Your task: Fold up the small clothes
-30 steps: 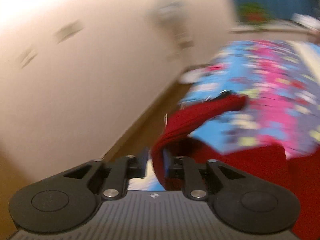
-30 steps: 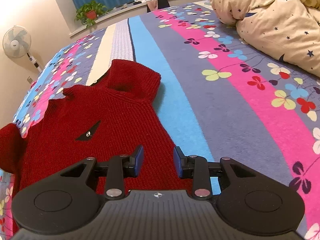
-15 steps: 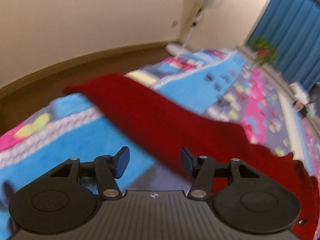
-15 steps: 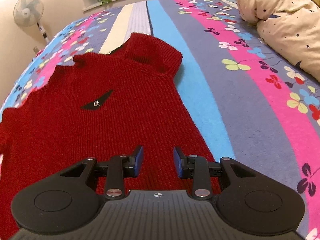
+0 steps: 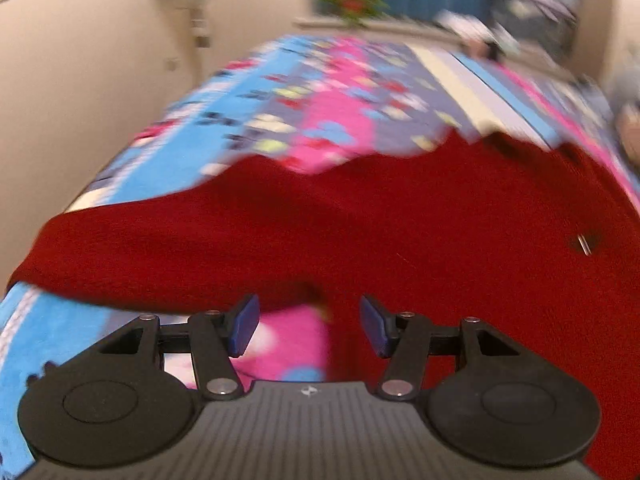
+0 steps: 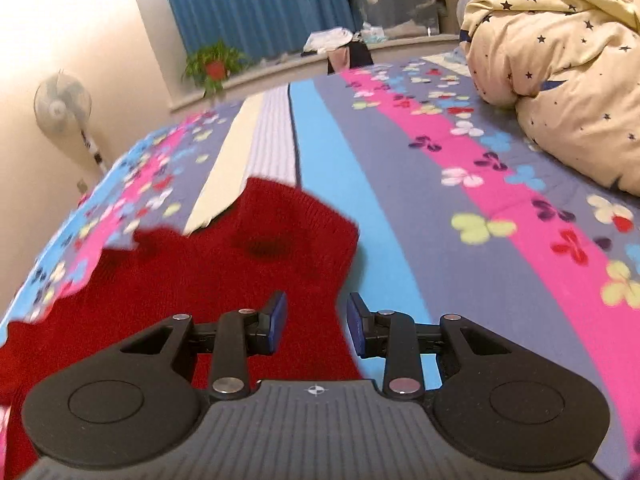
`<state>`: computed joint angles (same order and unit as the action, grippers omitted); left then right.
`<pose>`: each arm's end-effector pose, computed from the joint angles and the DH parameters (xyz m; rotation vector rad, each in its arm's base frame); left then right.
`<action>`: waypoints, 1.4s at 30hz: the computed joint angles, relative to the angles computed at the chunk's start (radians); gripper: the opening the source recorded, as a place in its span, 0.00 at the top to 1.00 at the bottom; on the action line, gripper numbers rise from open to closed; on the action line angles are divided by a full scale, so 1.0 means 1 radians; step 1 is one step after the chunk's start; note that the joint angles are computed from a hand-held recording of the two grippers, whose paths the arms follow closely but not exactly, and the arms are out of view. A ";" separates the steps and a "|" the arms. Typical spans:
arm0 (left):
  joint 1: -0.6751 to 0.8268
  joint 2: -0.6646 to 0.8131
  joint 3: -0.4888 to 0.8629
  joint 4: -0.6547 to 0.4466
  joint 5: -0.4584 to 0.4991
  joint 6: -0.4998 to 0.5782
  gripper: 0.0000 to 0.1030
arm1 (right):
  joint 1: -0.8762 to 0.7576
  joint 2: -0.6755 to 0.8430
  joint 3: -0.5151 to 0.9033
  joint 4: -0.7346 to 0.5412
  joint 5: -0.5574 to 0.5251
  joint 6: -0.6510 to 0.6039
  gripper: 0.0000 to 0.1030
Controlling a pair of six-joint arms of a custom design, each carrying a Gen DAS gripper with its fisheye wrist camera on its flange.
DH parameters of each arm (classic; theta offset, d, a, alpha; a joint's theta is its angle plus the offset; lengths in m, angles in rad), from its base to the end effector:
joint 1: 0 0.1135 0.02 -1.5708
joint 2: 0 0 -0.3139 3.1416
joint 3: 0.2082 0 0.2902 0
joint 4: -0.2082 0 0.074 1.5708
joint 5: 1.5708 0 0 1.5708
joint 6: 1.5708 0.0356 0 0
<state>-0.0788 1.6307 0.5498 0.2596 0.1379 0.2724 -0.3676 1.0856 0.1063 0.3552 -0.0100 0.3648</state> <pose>0.2984 -0.0285 0.1245 0.4799 2.3344 -0.0732 0.1594 -0.0610 0.1249 0.7807 2.0513 0.0094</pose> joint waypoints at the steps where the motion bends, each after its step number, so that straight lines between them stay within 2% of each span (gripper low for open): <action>1: -0.025 0.001 -0.010 -0.011 -0.002 0.042 0.40 | -0.038 0.112 0.011 0.092 -0.024 0.001 0.66; 5: -0.094 0.085 -0.038 0.020 -0.090 0.200 0.40 | -0.132 0.453 0.073 0.331 -0.096 0.059 0.52; 7: -0.090 0.124 -0.051 0.080 -0.071 0.241 0.39 | -0.152 0.568 0.116 0.371 -0.137 0.078 0.44; 8: -0.086 0.127 -0.048 0.074 -0.064 0.248 0.39 | -0.161 0.622 0.134 0.400 -0.166 0.102 0.43; 12: -0.055 0.147 -0.007 0.008 -0.025 0.214 0.38 | -0.162 0.740 0.205 0.452 -0.241 0.197 0.41; 14: -0.045 0.141 -0.010 0.007 -0.021 0.227 0.35 | -0.163 0.763 0.263 0.408 -0.274 0.223 0.42; 15: -0.040 0.144 -0.004 0.007 -0.022 0.235 0.32 | -0.167 0.761 0.290 0.364 -0.286 0.238 0.53; 16: -0.039 0.133 -0.008 0.002 -0.024 0.238 0.31 | -0.162 0.748 0.310 0.328 -0.281 0.252 0.76; 18: -0.040 0.124 0.012 -0.035 -0.026 0.230 0.31 | -0.123 0.661 0.309 0.270 -0.201 0.241 0.87; 19: -0.039 0.128 0.022 -0.046 -0.026 0.229 0.31 | -0.083 0.597 0.289 0.262 -0.146 0.222 0.88; 21: -0.041 0.123 0.029 -0.066 -0.032 0.226 0.31 | 0.053 0.446 0.214 0.298 -0.004 0.149 0.88; 24: -0.051 0.132 0.050 -0.084 -0.050 0.214 0.31 | 0.379 0.263 0.096 0.365 0.223 -0.046 0.88; 26: -0.057 0.129 0.053 -0.087 -0.062 0.216 0.31 | 0.622 0.294 0.054 0.433 0.321 -0.173 0.88; 27: -0.061 0.130 0.054 -0.084 -0.068 0.218 0.31 | 0.708 0.346 0.059 0.431 0.342 -0.194 0.87; 30: -0.063 0.135 0.056 -0.080 -0.070 0.215 0.31 | 0.857 0.540 0.125 0.326 0.361 -0.091 0.86; 33: -0.055 0.142 0.068 -0.099 -0.061 0.205 0.31 | 0.946 0.626 0.147 0.329 0.428 0.051 0.84; 35: -0.054 0.146 0.076 -0.109 -0.058 0.198 0.30 | 0.986 0.609 0.171 0.264 0.460 0.113 0.79; 37: -0.050 0.151 0.087 -0.121 -0.053 0.193 0.30 | 1.009 0.569 0.161 0.237 0.464 0.162 0.67; 42: -0.046 0.161 0.109 -0.145 -0.050 0.189 0.30 | 1.011 0.314 0.058 0.186 0.388 0.263 0.65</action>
